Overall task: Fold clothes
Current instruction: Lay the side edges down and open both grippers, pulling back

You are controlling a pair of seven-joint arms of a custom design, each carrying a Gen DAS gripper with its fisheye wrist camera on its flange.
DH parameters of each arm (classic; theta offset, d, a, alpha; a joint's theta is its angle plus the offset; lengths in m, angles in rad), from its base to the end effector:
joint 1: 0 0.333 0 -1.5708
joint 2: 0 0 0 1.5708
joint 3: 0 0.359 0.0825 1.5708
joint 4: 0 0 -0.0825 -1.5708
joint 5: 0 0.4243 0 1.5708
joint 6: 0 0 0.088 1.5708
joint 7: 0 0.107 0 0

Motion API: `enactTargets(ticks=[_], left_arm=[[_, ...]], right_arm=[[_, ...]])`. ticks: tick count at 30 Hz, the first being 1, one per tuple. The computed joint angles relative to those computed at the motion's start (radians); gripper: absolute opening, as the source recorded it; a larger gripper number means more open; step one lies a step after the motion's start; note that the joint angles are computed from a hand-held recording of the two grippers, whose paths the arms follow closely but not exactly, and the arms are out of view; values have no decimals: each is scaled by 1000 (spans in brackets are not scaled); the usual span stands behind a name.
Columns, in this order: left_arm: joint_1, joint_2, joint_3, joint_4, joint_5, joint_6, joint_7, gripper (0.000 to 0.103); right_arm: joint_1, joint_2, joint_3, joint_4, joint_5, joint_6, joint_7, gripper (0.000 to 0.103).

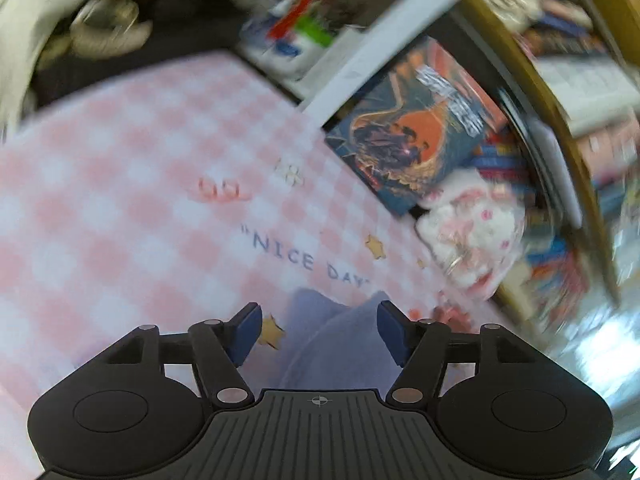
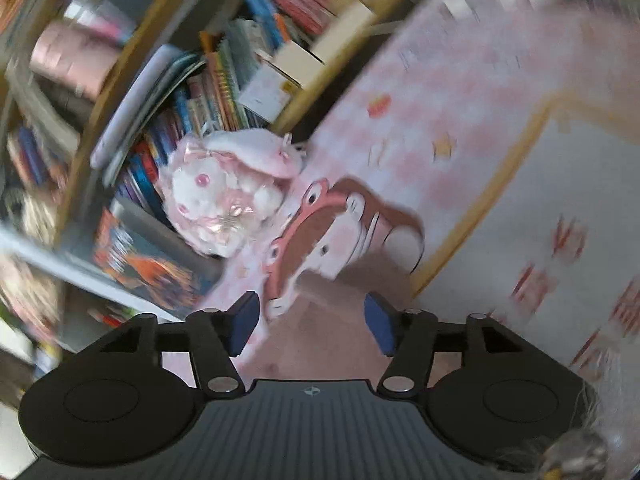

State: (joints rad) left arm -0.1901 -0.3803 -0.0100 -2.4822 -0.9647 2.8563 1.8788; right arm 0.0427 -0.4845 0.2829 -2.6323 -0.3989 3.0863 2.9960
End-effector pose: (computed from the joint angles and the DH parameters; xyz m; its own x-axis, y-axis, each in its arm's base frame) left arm 0.4758 -0.0513 0.5155 0.0792 -0.8159 0.5727 -0.7232 -0.4424 -0.5303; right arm 0.4090 0.1827 0.5161 -0.3260 -0.7270 -0.6043 -0.5136 0.6729 -0.5324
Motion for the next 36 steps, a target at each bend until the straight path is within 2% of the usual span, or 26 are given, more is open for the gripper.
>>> enactTargets(ticks=[1,5,7,8,9,10,11,12,13,15,16,18,20,22,24,27,28,30,32,36], left_arm=[[5,2,-6,0,37,-6,25,64],[-22,16,-13,-3,95,4,155,64],[-45,38,-14,4,83,41,202,61],[-64,55,-2,16,58,44,233,54],[-72,72,3,28,41,42,256,21],[-57,88,-6,40,59,23,248,4],[-49,100,-9,50,60,10,249,4],[-61,97,6,53,1,12,282,4],[-69,93,18,56,-60,13,317,4],[-73,89,32,64,-170,12,377,4],[-59,95,21,66,-180,17,375,4],[-25,121,-4,75,-156,10,341,4],[-2,156,-33,86,-107,16,318,4],[1,172,-44,91,-113,35,338,5],[0,178,-47,95,-140,47,366,7],[10,179,-57,94,-131,56,364,12],[13,177,-61,94,-127,63,351,12],[11,157,-70,82,-122,98,330,13],[-15,128,-57,68,-158,142,371,13],[-45,68,-43,33,-158,207,369,21]], right_arm=[[1,-8,5,19,-35,-64,-51,57],[34,33,4,66,-142,-185,-182,55],[56,58,-1,92,-196,-245,-244,47],[51,71,-2,97,-218,-235,-228,42],[40,85,-1,99,-240,-214,-198,28],[36,96,-4,104,-258,-200,-180,21],[32,107,-8,110,-275,-188,-167,13],[28,118,-11,116,-291,-175,-154,7],[23,129,-14,123,-307,-163,-141,7],[-13,108,-6,107,-344,-81,-58,6],[-66,92,24,97,-370,-24,14,6],[-100,95,45,102,-383,-17,53,6],[-17,147,-17,126,-307,-86,-54,6],[35,197,-60,147,-263,-129,-112,6],[24,217,-56,158,-299,-119,-85,6],[67,225,-89,171,-283,-149,-135,7],[79,224,-98,174,-273,-162,-148,8],[84,205,-99,171,-275,-176,-144,16],[79,173,-88,162,-298,-179,-131,17],[54,100,-51,139,-361,-184,-108,37]])
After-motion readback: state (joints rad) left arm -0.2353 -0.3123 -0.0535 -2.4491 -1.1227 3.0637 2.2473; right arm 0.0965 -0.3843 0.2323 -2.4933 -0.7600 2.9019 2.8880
